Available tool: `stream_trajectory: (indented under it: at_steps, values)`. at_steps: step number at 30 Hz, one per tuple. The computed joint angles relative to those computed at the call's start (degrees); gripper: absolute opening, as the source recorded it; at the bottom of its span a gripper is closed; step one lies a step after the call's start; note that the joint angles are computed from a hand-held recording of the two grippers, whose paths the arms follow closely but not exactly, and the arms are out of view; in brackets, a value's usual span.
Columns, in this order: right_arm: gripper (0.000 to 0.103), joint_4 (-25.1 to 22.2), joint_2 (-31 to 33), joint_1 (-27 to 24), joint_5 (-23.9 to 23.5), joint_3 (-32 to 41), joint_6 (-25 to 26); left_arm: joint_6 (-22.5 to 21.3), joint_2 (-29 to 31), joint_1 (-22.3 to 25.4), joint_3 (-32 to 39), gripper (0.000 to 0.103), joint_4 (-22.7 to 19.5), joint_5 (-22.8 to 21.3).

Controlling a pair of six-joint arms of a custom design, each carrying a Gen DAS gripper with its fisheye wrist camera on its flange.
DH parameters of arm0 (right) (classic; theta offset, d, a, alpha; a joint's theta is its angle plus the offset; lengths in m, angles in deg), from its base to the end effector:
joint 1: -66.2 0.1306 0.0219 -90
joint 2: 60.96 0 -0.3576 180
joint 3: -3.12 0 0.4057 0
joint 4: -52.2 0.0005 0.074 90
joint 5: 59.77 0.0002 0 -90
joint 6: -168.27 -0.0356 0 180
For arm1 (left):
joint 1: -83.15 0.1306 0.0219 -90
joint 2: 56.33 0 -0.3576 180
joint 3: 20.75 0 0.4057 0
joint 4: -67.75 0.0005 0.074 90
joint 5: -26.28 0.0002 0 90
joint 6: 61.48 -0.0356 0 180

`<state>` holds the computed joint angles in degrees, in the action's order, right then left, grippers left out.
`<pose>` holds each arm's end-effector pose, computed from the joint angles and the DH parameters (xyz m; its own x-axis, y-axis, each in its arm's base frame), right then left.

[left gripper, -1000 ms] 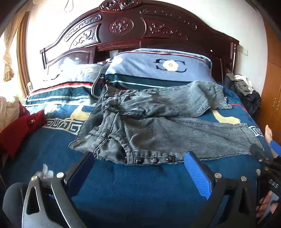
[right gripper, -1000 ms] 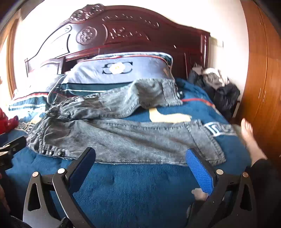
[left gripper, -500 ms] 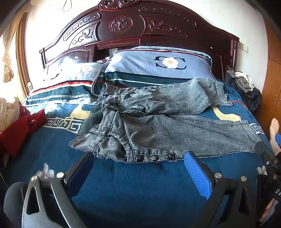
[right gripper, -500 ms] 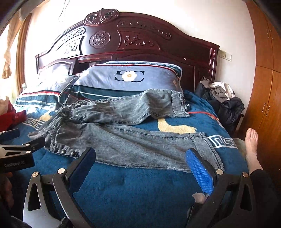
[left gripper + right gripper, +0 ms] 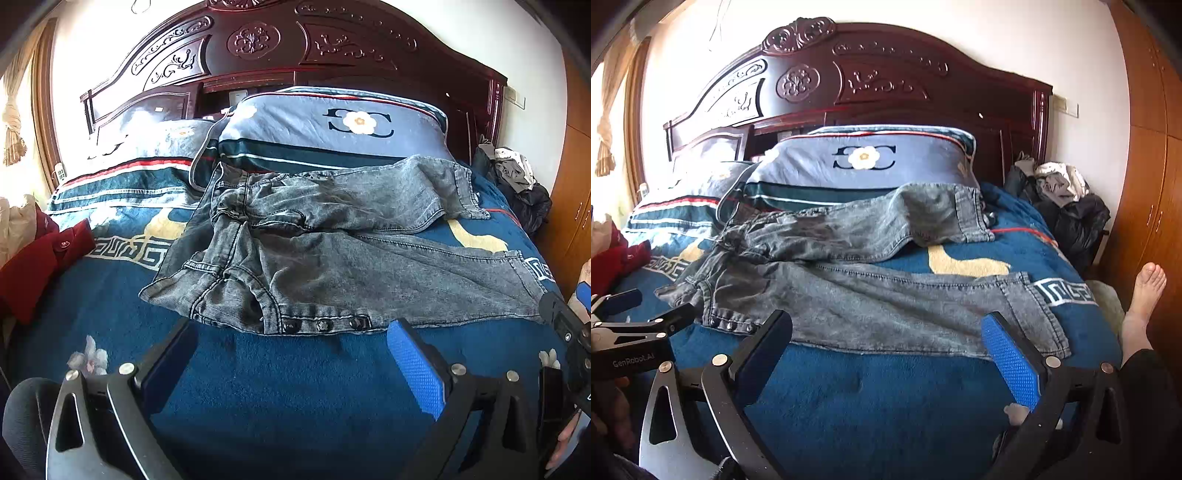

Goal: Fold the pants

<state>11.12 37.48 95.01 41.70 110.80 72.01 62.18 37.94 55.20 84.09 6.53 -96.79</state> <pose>0.5007 0.2667 0.4919 -0.4949 -0.1502 -0.8559 -0.2719 0.9622 -0.0116 0.4621 -0.2237 0.4812 -0.6169 -0.1985 -0.7616 -0.3061 0.9520 -0.0002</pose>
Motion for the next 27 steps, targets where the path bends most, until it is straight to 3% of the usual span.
stream_trajectory:
  at_steps: [27]
  values:
    - [0.103,-7.4,3.8,-2.0,-3.9,5.2,-4.9,3.3,1.5,1.8,1.3,0.103,-3.1,4.3]
